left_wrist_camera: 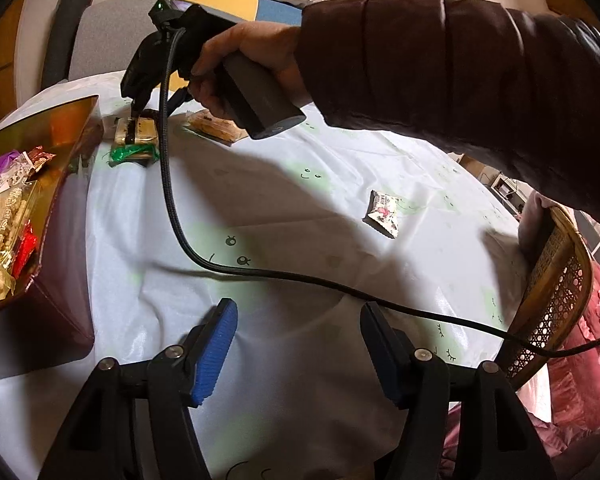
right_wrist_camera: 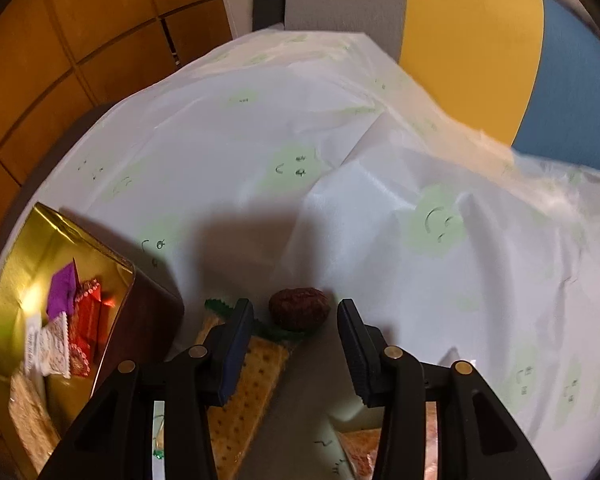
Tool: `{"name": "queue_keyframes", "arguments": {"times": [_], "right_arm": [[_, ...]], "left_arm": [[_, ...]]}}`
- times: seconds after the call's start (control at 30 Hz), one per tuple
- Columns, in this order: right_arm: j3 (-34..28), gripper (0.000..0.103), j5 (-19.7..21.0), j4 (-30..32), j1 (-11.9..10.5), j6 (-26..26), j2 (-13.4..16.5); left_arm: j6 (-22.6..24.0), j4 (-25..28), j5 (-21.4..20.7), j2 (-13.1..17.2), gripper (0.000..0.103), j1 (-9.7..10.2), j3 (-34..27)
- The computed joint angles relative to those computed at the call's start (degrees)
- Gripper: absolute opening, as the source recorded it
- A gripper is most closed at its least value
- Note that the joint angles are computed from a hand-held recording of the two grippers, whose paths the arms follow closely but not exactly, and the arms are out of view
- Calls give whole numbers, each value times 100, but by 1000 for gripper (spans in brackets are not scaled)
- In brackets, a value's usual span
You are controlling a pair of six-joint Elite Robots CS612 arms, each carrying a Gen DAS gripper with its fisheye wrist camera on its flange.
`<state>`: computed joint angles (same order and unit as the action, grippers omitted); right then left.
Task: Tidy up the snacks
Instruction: 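Move the right tool to the red date and close on it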
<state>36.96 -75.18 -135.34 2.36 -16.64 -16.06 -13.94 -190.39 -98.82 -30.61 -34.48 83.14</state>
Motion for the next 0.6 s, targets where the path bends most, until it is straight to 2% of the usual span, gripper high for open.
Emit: {"name": "queue_keyframes", "arguments": {"times": [0.03, 0.17, 0.23, 0.33, 0.5, 0.6], "right_arm": [[-85, 34, 46, 121, -10, 39, 44], [-32, 33, 70, 104, -19, 22, 34], [121, 33, -65, -9, -7, -70, -53], [670, 33, -174, -529, -23, -220, -331], [1984, 33, -52, -1484, -198, -369, -1049], [2459, 33, -77, -1627, -314, -544, -1314]], "left_arm": [[10, 4, 7, -3, 64, -2, 3], [55, 13, 43, -17, 65, -7, 23], [80, 5, 74, -27, 65, -15, 42], [121, -2, 120, -40, 65, -25, 66], [125, -9, 186, -54, 65, -39, 93], [127, 2, 219, -59, 65, -43, 97]]}}
